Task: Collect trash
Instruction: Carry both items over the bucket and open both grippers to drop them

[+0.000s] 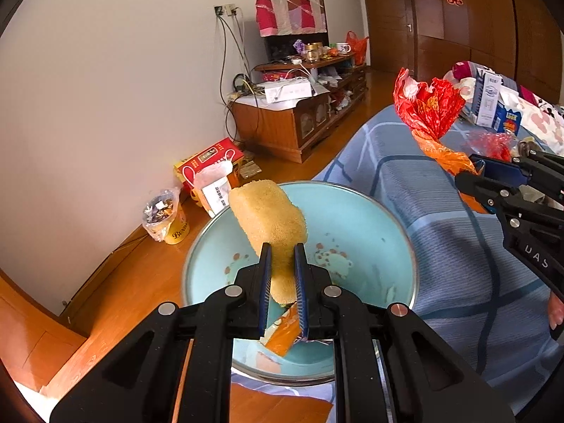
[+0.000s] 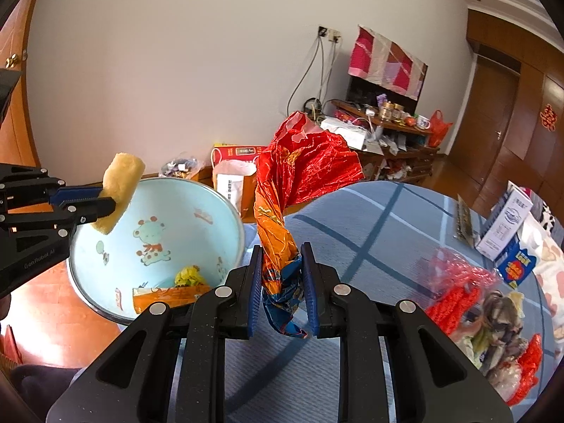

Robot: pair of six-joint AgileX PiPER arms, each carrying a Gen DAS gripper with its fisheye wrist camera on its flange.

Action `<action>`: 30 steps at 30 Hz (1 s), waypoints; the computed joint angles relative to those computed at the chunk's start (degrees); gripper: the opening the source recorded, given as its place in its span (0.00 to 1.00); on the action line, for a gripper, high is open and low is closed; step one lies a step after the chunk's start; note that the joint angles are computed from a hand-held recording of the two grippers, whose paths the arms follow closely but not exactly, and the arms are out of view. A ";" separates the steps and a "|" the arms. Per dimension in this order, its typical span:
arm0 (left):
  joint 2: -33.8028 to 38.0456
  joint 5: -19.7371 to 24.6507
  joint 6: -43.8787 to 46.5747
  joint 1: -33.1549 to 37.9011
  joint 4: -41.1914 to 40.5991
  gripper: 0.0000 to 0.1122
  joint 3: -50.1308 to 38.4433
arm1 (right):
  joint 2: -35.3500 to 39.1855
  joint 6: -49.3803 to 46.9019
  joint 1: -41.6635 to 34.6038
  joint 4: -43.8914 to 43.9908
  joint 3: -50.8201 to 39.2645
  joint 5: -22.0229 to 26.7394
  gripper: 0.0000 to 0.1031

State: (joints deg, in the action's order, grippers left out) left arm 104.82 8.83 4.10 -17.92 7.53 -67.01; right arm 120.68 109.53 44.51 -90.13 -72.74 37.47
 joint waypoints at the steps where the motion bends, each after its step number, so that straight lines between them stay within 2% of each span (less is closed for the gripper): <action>1: -0.10 -0.13 -0.07 0.26 0.08 0.11 0.11 | 0.17 -0.17 -0.07 -0.14 -0.19 -0.27 0.21; 16: 0.76 0.02 -4.22 2.06 3.53 0.12 -0.79 | 4.39 -8.02 1.39 4.27 -7.16 -1.39 0.21; 23: 1.03 0.26 0.31 2.17 -1.56 0.13 -0.98 | 5.13 -9.69 1.71 5.01 -8.41 -2.27 0.22; 26: 1.33 0.51 6.02 2.28 -6.98 0.16 -1.27 | 5.09 -9.26 1.62 4.47 -8.25 -2.95 0.24; 30: 1.54 0.47 16.09 2.45 -16.58 0.20 -1.16 | 4.82 -7.20 1.51 2.86 -7.68 -3.94 0.35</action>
State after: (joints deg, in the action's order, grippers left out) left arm 106.35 9.30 20.19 -15.47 -9.05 -68.17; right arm 125.51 102.33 46.02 -87.27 -80.42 33.53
